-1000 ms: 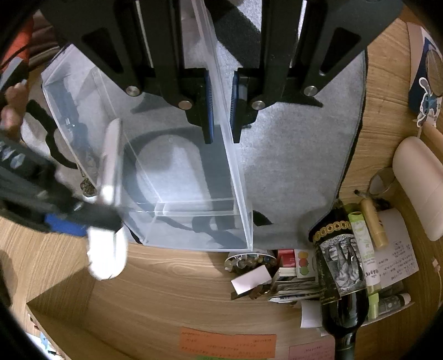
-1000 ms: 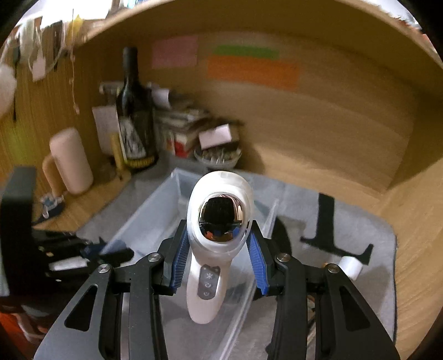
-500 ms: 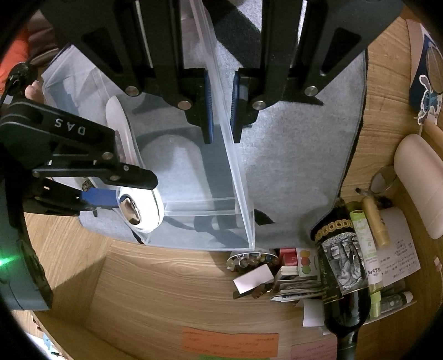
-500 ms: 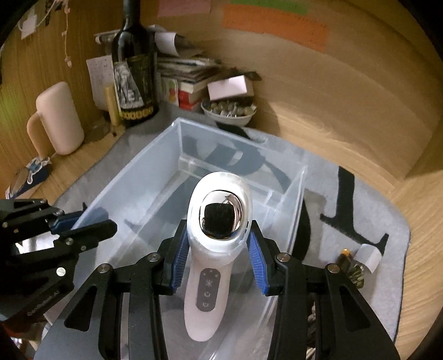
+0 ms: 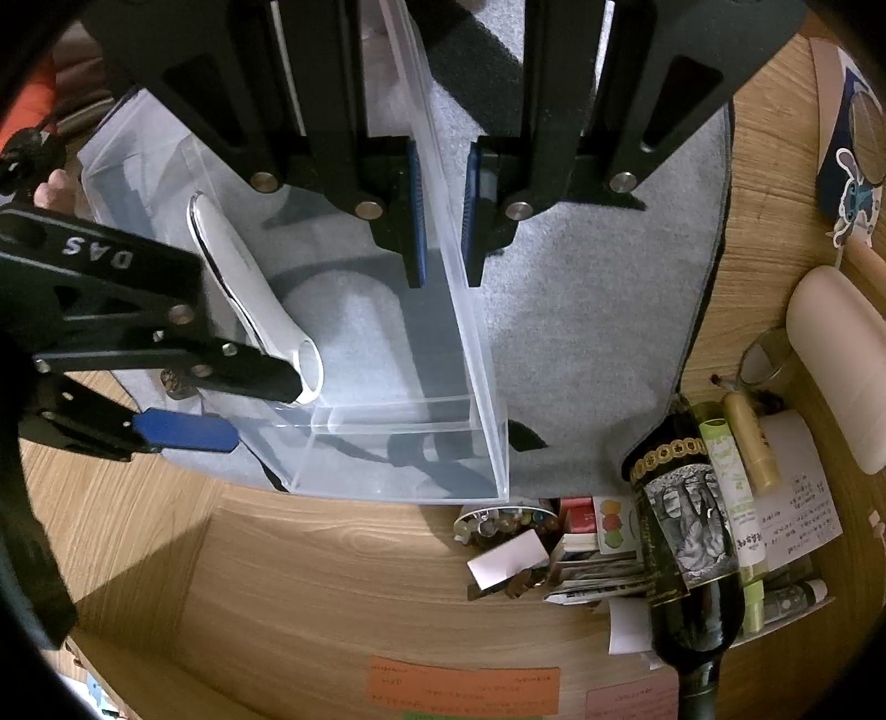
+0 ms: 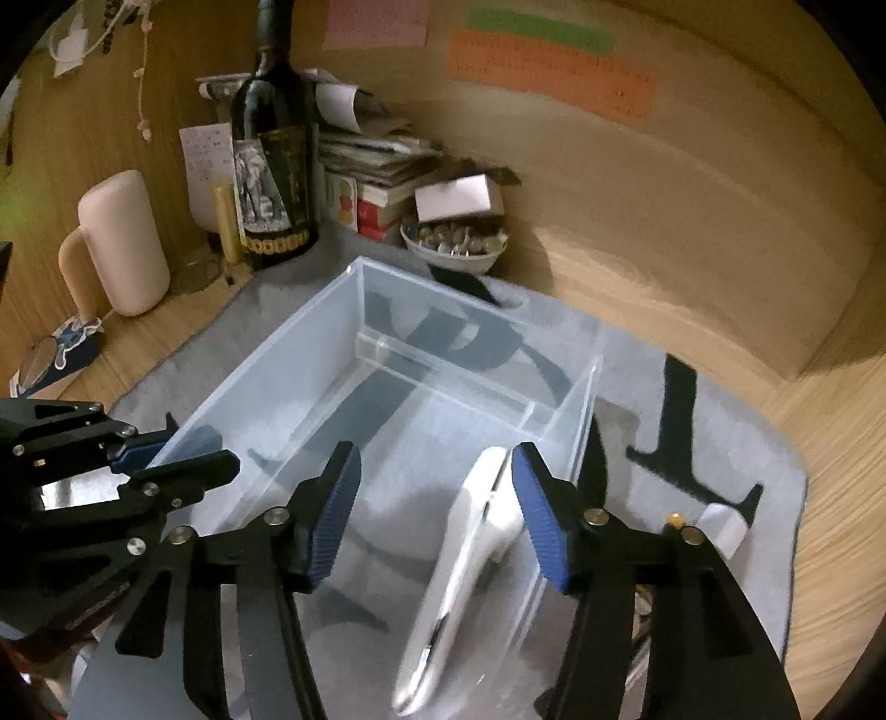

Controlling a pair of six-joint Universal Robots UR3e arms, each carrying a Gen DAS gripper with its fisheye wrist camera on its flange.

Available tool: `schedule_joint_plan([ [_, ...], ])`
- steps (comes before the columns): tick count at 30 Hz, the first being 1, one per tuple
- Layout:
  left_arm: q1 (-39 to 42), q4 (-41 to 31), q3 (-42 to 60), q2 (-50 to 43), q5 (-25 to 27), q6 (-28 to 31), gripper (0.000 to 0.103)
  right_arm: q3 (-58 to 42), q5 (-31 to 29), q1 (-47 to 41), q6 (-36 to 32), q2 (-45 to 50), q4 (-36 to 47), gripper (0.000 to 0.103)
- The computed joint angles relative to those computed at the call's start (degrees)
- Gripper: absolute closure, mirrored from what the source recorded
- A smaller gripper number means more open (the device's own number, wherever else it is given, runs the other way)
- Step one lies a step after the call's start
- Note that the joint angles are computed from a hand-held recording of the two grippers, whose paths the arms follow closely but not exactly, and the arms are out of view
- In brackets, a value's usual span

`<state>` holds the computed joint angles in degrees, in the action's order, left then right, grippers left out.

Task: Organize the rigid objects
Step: 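Carry the white device into the clear box and open the right gripper, then move the right gripper back to the rug and close on the silver tube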

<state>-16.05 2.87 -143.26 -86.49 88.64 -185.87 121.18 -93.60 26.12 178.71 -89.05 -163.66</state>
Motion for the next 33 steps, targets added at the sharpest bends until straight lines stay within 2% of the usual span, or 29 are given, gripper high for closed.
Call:
schedule_joint_plan([
  [3,-0.2,-0.2,0.2,-0.1,0.2,-0.1,0.091,1.0,0.0,-0.4,-0.4,-2.0,-0.4,0.046],
  [6,-0.4,-0.3,0.4,-0.2,0.5,-0.2,0.091,2.4,-0.7,-0.9,-0.2,-4.4,-1.4,0.034],
  [11,-0.4,-0.3,0.2,-0.2,0.6,0.0,0.091,5.3,-1.9,-2.8,-0.6,-10.7,-1.7,0.028],
  [13,-0.4,-0.4,0.1,-0.2,0.7,0.1,0.091,6.6,-2.0,-4.3,-0.7,-13.5,-1.5,0.023],
  [21,-1.4,-0.1,0.3,-0.8,2.0,-0.4,0.091,12.2,0.5,-15.1,-2.0,-26.8,3.3,0.022],
  [24,-1.8,-0.4,0.5,-0.7,2.3,-0.7,0.091,14.3,3.3,-20.7,-2.8,-31.7,6.2,0.022],
  [33,-2.5,-1.0,1.1,-1.1,3.2,-0.7,0.091,23.7,9.1,-33.5,-7.2,-38.6,11.2,0.022],
])
